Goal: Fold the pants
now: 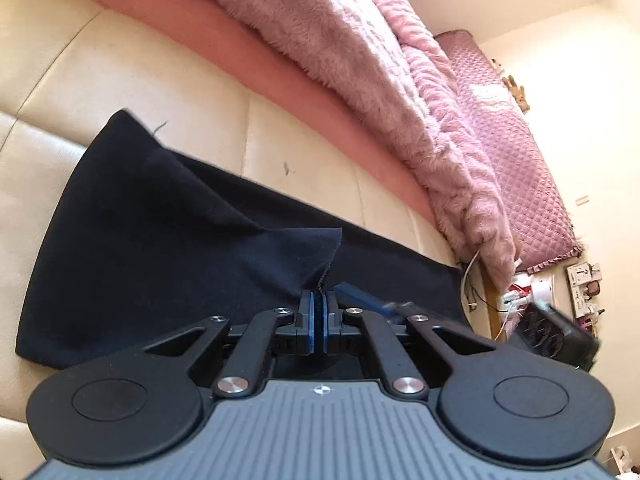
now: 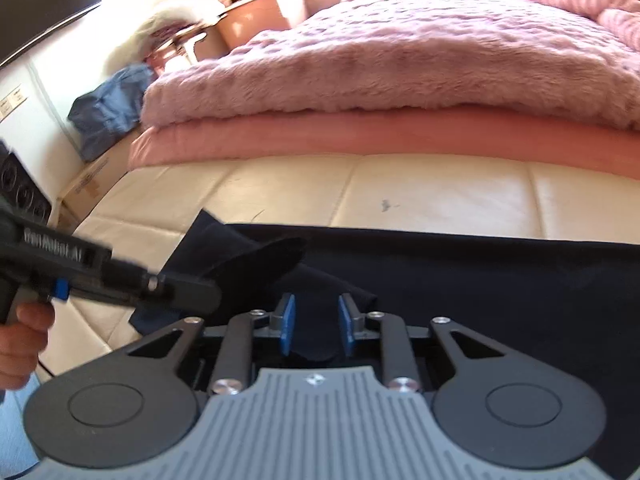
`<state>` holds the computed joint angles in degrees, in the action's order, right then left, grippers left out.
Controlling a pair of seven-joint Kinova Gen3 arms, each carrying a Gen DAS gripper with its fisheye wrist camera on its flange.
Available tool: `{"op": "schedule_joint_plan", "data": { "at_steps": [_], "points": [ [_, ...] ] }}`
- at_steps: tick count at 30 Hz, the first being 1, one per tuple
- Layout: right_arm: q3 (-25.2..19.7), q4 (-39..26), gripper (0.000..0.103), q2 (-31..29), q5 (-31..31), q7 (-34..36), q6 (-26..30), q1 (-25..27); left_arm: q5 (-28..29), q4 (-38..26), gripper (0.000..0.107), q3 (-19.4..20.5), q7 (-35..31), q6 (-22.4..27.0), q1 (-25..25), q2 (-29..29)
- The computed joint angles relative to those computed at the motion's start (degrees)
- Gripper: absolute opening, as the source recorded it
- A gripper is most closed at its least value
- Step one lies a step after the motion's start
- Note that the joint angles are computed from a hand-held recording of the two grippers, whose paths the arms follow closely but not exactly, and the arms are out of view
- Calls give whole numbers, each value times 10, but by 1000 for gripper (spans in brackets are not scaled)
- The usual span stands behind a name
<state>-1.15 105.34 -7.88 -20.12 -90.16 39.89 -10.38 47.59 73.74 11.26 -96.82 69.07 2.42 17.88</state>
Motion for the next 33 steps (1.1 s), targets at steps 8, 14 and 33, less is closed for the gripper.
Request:
{"op": "schedule_joint_plan", "data": {
  "at_steps": [8,14,33],
  "points": [
    [3,5,0,9,-44,70,82,-7,-55,-85,3,4,34,43,25,28],
    [6,25,0,2,-62,68,76,1,-134,-158,2,9,86,82,77,61],
    [24,20,19,-18,-70,37,99,25,-98,-62,23,12,131,26,61,53]
  ]
}}
